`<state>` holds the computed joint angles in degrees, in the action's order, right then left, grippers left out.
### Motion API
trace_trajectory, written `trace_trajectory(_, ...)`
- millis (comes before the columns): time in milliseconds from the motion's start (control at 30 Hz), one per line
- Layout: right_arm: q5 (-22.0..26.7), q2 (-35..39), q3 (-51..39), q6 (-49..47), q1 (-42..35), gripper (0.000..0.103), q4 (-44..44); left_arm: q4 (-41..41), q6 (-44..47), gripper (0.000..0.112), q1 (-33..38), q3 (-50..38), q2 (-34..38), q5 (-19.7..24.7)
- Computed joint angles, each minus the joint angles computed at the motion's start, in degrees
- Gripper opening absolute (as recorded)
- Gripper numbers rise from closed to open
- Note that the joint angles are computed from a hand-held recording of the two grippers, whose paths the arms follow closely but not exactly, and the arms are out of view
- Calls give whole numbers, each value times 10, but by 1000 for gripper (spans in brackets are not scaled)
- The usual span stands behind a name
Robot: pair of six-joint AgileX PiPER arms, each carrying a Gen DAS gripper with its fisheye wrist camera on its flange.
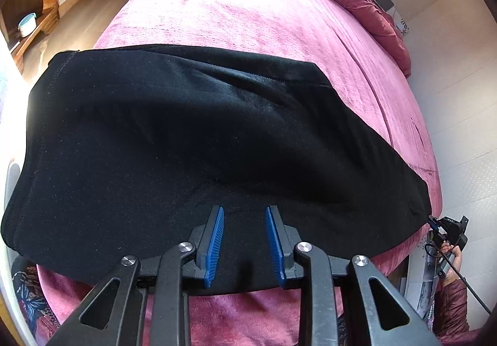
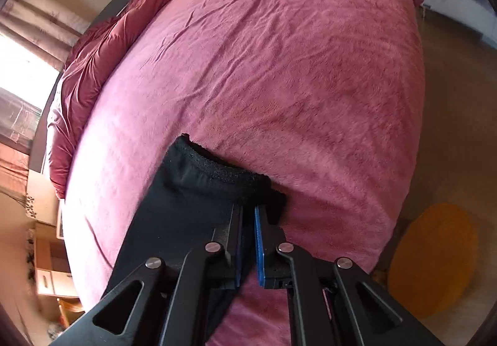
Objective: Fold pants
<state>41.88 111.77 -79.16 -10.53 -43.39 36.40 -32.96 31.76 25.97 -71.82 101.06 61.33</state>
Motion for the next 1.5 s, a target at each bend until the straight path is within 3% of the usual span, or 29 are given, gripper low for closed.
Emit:
trace_trajectory(100,-5,8,-4,48,-6,0,-59,0,8,28,-1,1,1,-2)
trace_trajectory(200,-2,3,17,4,-30,3,1,1,7,28,1,3,2,-3)
trace_trajectory(267,12,-12,45,-72,-53,5,98,-6,-1,28,-5,-7,10,-6)
trace_trajectory(300,8,-21,58,-93,-56,9,119,-6,-1,28,-3,-8,11,-4)
trace_trajectory(367,6,-36,70,-111,-57,36,144,-5,-1,28,-3,-10,13,-1)
trace_trajectory(433,8,-33,67,-104,-52,43,149,-9,5,28,-2,-8,14,-3)
trace_trajectory(533,2,-15,40,-60,-29,42,104,-12,12,28,-1,-2,10,-5)
trace_trajectory(600,5,7,18,-37,-15,35,85,-14,19,28,5,5,4,-6)
trace_trajectory(667,6,22,-5,-3,0,11,42,-15,20,28,9,12,1,-7)
trace_trajectory(767,3,3,-5,6,8,8,-1,-9,15,28,11,9,1,-8)
trace_trajectory(1033,-8,28,-4,49,17,8,-73,-7,12,28,15,16,-5,-14)
trace_trajectory(1100,-6,28,-11,67,26,13,-101,-12,22,28,15,20,-9,-13)
trace_trajectory(1167,-3,12,-9,91,28,34,-133,-12,31,28,12,27,-17,-20)
trace_trajectory(1333,-34,-78,28,147,68,38,-247,-21,62,30,7,42,-32,-38)
trace_trajectory(1400,-22,-97,22,118,98,38,-236,-26,71,31,4,48,-34,-47)
trace_trajectory(1500,29,-88,-10,-9,167,38,-123,-37,92,31,6,59,-35,-64)
